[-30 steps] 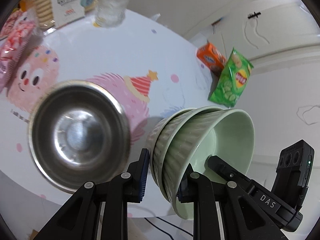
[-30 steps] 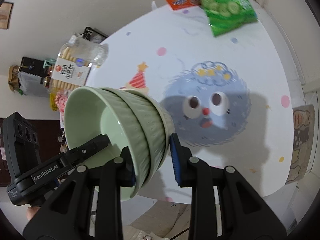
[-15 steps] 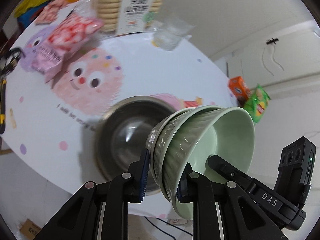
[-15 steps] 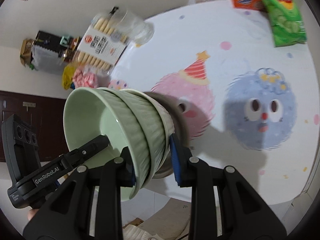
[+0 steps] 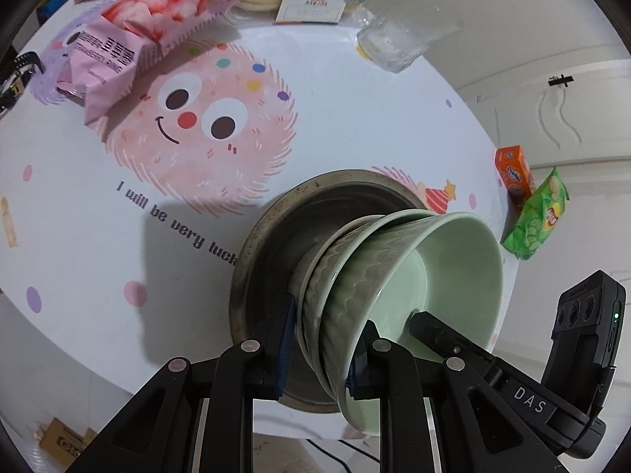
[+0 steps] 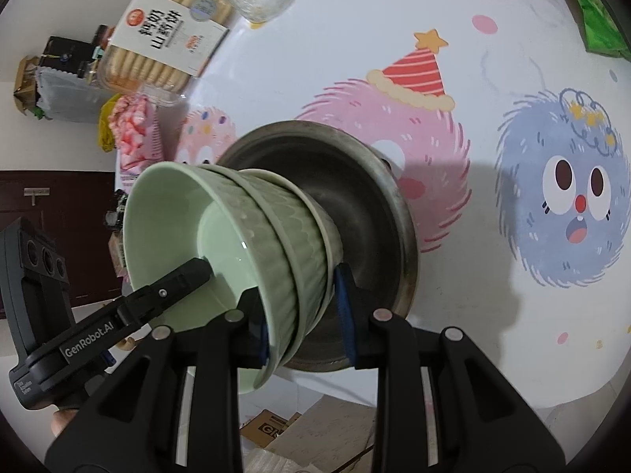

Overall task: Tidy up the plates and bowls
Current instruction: 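Lower the bowl stack into the steel bowls, tilting it upright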

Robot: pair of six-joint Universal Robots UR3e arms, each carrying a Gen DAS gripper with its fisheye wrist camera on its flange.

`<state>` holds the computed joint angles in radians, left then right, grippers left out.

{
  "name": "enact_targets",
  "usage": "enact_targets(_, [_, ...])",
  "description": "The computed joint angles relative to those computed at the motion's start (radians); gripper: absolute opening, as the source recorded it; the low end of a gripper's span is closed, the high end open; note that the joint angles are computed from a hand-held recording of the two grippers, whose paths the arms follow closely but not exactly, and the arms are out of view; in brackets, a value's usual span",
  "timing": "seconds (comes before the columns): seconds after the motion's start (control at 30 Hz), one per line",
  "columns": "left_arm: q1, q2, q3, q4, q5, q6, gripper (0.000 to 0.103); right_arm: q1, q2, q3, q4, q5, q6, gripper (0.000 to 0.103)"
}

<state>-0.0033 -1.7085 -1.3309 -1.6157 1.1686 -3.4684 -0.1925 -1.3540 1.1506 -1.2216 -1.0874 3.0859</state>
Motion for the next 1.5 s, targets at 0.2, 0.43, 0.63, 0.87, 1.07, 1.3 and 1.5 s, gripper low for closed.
enact_targets(0.2, [-0.009,-0.034,0.008,0.018,-0.007,0.007,0.020,-0.004,0.000,0.028,-0.019,-0.011,0.011,0.030])
enact_targets(0.43, [0.004,-0.019,-0.025,0.026,-0.023,0.013,0.020,0.005,0.006,0.029,-0.036,-0.020,0.028,0.030])
enact_targets(0.63, [0.002,-0.019,-0.026,0.031,-0.023,0.018,0.020,0.004,0.004,0.023,-0.029,-0.026,0.021,0.030])
enact_targets(0.87, [0.004,-0.005,-0.031,0.037,-0.017,0.010,0.029,0.006,0.004,0.004,-0.034,-0.034,0.023,0.033])
enact_targets(1.07, [0.022,0.028,-0.043,0.049,-0.005,-0.005,0.063,0.003,-0.004,-0.018,-0.030,-0.053,0.012,0.057])
enact_targets(1.3, [0.040,0.064,-0.036,0.034,0.013,-0.003,0.089,-0.020,-0.029,-0.045,-0.004,-0.048,-0.019,0.072])
enact_targets(1.5, [0.057,0.096,0.000,0.007,0.019,0.026,0.103,-0.061,-0.047,-0.099,0.059,-0.004,-0.068,0.098])
